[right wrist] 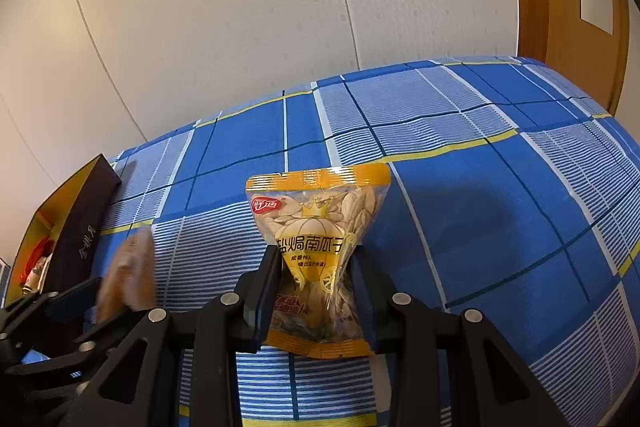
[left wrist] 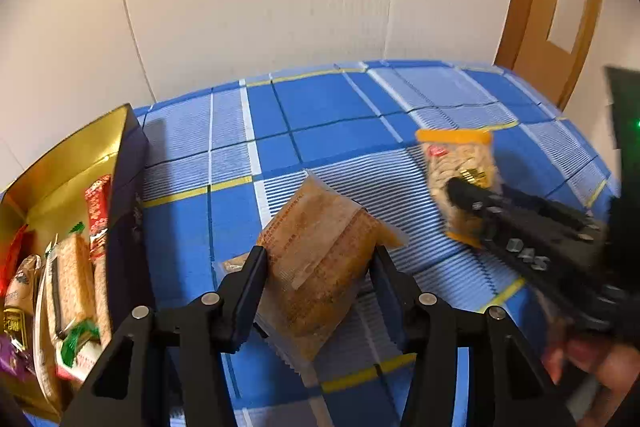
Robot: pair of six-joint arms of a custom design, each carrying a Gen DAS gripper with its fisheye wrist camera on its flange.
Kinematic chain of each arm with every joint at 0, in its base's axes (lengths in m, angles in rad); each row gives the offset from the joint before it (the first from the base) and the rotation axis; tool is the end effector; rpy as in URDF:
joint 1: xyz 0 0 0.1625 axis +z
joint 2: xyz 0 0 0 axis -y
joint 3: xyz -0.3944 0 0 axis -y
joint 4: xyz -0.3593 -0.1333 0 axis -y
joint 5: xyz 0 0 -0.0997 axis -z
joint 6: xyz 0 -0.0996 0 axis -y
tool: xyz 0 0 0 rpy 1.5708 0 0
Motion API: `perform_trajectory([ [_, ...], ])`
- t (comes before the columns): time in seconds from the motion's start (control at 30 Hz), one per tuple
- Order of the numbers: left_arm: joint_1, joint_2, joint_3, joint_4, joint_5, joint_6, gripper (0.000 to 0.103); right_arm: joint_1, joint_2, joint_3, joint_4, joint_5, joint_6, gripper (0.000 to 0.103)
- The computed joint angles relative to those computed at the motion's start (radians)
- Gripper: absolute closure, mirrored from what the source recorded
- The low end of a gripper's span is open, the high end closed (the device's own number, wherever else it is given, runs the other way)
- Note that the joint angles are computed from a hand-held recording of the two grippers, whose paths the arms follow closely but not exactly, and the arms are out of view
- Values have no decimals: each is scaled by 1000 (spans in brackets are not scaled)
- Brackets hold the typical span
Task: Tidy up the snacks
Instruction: 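Lift the seed bag with the right gripper while the left gripper lifts the pastry, then carry the brown pastry into the gold tray and open the left gripper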
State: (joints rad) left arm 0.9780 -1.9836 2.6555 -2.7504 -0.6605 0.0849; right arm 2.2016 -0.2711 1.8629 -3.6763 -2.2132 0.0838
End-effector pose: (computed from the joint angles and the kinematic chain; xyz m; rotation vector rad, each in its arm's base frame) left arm 0.0418 -0.3173 0.2952 0.4777 2.2135 -0.8404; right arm 0.3535 -0.3591 -0.1116 0.4766 -2.5282 0.9289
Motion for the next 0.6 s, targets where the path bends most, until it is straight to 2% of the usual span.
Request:
perform_trajectory([
  [0.13,-81,-155,6,173,5,-58,50,2,2,0,-4,-3,-2,68],
  [0.3,-139,-308,-25,371,10,-138,51,7,11,-10,-6,-18,-14,68],
  [0.43,-149,-385,-67,490,32,-190,51,6,14,-12,-10,-20,-17,67],
  [0.6,-101,-426,-144,607,52,-253,51,3,12,-9,-14,-13,-11,67],
])
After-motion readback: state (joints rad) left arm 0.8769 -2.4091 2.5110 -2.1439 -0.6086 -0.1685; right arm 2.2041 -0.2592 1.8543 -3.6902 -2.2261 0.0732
